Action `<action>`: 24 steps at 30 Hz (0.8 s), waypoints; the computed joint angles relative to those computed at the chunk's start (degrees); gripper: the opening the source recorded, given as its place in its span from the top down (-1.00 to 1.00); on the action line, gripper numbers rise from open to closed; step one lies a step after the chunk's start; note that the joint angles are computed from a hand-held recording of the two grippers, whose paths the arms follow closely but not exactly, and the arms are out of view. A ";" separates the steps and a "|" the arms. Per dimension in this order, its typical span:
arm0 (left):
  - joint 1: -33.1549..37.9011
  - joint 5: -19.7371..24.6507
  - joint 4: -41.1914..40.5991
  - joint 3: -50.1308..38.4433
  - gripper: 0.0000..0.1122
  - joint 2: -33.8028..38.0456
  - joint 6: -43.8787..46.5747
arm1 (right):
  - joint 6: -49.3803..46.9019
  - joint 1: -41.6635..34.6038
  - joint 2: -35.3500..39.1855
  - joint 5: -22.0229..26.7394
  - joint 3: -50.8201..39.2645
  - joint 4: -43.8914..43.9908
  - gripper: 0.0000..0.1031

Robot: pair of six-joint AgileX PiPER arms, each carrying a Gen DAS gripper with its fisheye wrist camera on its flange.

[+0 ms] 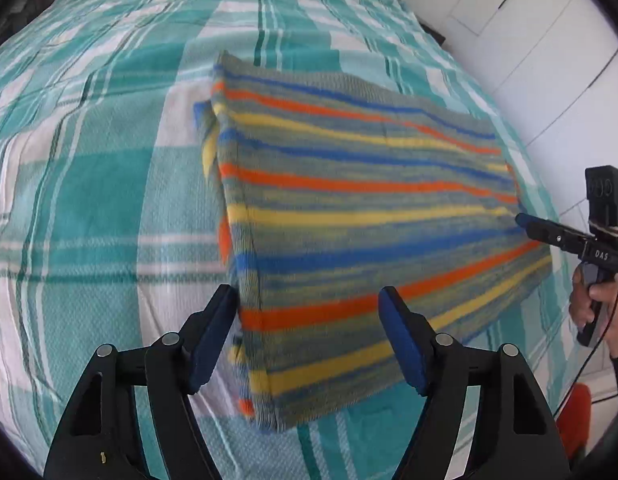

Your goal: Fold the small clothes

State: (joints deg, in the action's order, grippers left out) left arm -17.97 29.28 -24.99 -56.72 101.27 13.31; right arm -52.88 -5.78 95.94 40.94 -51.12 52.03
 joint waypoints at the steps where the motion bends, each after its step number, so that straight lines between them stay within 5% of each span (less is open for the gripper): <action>1: -1.26 -2.07 3.44 4.79 -0.04 -2.52 -3.06 | 2.61 0.13 -2.16 -1.98 4.76 -5.43 -0.16; 4: -1.85 -4.28 8.05 15.05 -0.07 -12.63 -7.02 | -1.89 -3.99 -14.52 -4.37 19.99 -11.42 -0.14; 6: -1.90 -4.81 7.18 18.06 -0.27 -18.36 -8.92 | -1.57 -7.04 -21.74 -1.82 23.95 -13.89 -0.15; 9: -6.46 -10.62 13.27 18.62 -0.51 -22.82 -20.98 | -5.56 -9.66 -27.21 0.12 24.04 -7.20 -0.15; 12: -11.00 -13.94 27.15 13.40 -0.59 -16.99 -38.17 | -10.84 -6.80 -23.75 -2.89 20.94 5.04 -0.15; 14: -13.12 -9.43 38.48 8.26 -0.63 -10.58 -49.63 | -9.49 -2.56 -17.77 -7.41 18.47 7.42 -0.19; 17: -17.17 0.13 50.56 7.33 -0.50 -6.73 -65.88 | 2.97 1.78 -11.36 -14.09 19.31 -1.06 -0.18; 20: -21.01 -0.26 59.45 18.12 -0.79 -16.72 -78.93 | -0.60 -3.01 -24.27 -11.42 27.66 -1.04 -0.19; 24: -27.59 4.99 72.20 22.70 -0.79 -19.76 -96.44 | 1.10 -11.00 -44.77 -8.97 37.64 -5.94 -0.50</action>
